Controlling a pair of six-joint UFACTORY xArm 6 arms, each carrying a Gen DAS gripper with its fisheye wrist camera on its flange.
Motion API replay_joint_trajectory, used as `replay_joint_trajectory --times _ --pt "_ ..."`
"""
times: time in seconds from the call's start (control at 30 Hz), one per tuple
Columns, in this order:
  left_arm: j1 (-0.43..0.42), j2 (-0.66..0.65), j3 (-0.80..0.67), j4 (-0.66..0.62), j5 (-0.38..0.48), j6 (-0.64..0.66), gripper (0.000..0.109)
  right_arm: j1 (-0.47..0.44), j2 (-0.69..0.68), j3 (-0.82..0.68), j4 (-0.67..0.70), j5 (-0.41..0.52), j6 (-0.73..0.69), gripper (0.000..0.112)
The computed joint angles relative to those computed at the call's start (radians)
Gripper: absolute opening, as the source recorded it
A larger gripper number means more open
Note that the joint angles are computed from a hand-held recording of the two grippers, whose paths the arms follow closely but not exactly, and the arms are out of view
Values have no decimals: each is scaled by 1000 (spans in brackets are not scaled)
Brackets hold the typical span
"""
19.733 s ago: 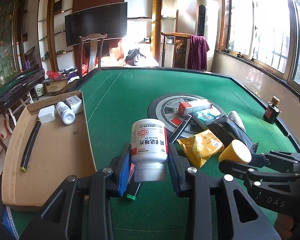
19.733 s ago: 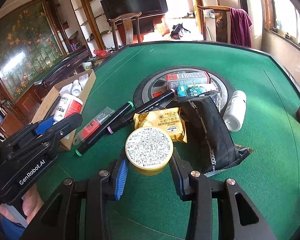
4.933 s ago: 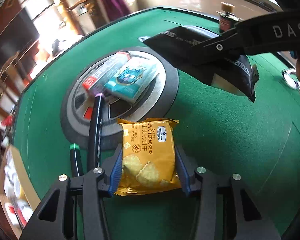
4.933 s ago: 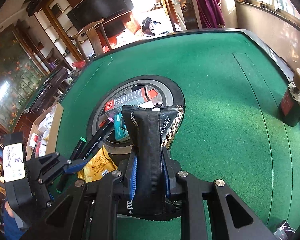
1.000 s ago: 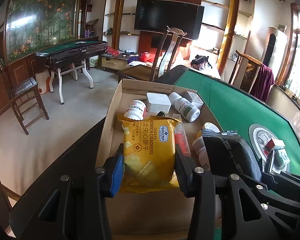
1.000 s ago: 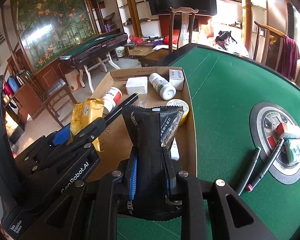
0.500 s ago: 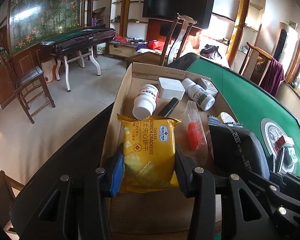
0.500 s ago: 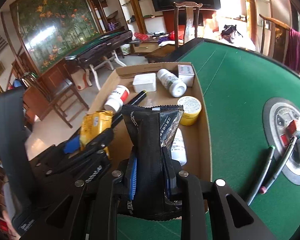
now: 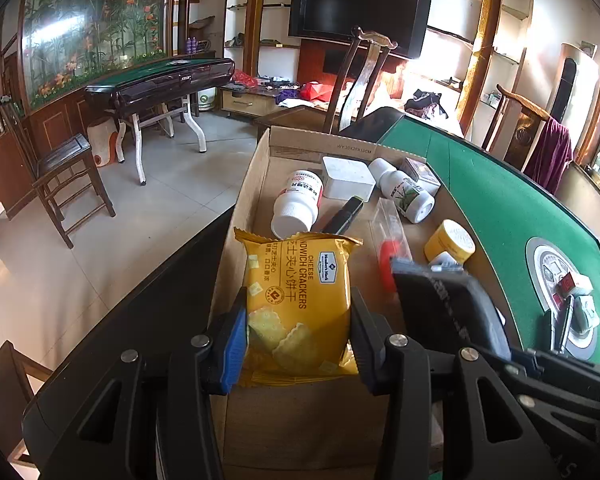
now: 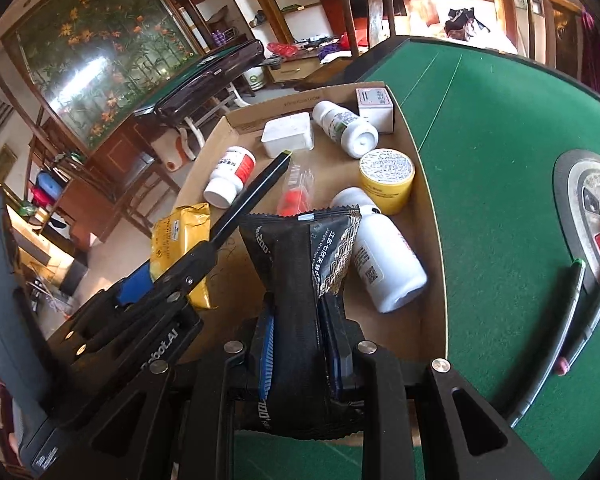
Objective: Organize objects
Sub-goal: 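Lower and release the cracker pack with the left gripper while the right gripper releases the pouch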
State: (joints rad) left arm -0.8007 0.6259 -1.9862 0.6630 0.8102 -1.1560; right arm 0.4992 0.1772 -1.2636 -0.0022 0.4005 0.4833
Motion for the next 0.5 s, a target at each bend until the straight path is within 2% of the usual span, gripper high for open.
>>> replay_joint_trajectory --times 0.1,0.2,0.3,0.5 --pt "-3 11 -16 1 17 2 44 4 28 -45 -186 42 139 23" --pt "2 16 -22 -21 20 12 44 0 42 -55 -101 44 77 23" --pt "-1 32 -47 -27 44 28 44 -1 45 -63 -128 58 75 23" --pt "1 30 -40 -41 34 29 45 0 39 -53 -118 41 52 25"
